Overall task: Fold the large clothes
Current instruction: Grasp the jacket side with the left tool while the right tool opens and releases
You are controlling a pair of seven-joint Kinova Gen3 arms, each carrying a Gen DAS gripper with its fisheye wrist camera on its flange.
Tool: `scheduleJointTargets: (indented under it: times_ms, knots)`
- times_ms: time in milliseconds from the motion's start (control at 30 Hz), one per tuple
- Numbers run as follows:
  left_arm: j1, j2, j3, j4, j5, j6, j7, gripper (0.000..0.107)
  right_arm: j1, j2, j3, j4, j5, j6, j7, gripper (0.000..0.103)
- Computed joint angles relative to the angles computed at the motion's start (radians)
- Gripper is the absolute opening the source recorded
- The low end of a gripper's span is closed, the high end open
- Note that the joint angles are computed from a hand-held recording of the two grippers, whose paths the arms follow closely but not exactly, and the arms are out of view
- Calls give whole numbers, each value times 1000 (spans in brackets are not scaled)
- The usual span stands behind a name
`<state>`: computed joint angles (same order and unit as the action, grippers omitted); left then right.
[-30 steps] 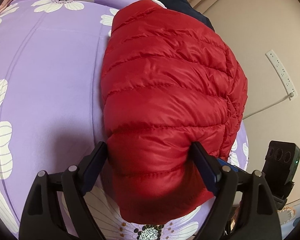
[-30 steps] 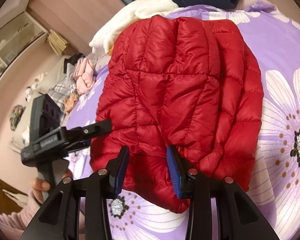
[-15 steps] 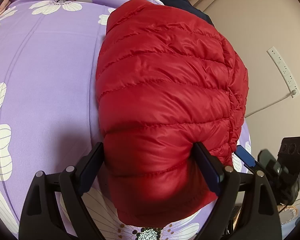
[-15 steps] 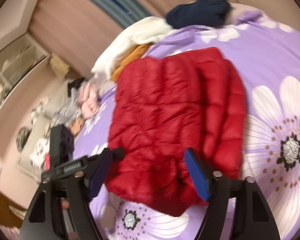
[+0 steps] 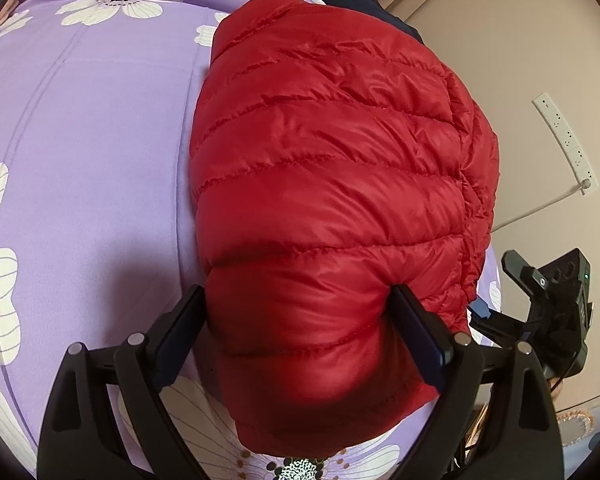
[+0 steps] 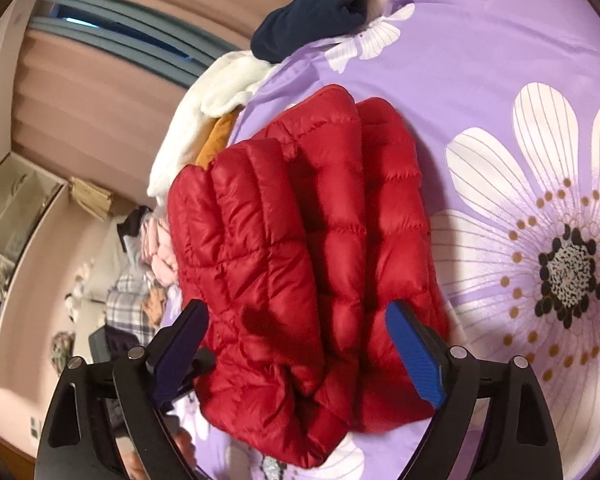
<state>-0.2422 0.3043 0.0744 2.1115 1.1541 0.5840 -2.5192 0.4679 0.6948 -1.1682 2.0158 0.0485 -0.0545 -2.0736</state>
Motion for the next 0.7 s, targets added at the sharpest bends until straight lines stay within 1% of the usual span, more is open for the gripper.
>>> scheduleJointTargets:
  times_ms: [100,300,433,533,600,633,667,700]
  knots:
    - [2,9,2,-4,2,-6,-3,94,-9,14,4,-10,-1,-2,-4,91]
    - [-3,19,7,-9,7,-8,-11,95,12,48,-18,-14,5,10,8,95]
    - [-6,29,11,-14,14,-15,-28,96,5,52,-18,-20,-2,19,20,96]
    - [-3,30,13,-16,14,-27,-34,97,-12,29,4,-35,-24,38,29,96]
    - [-3,33,15,-20,10,-31,-36,98,-37,-23,43,-31,-44,27,31,96]
    - [-4,34,16,-21,10,-34,-38,99,-55,-60,76,-24,-53,16,30,96]
    - [-6,36,17,-21,12,-37,-41,99,-64,-77,93,-21,-60,10,31,96]
    - [-8,39,19,-22,15,-37,-45,100,-62,-76,93,-21,-51,11,24,96]
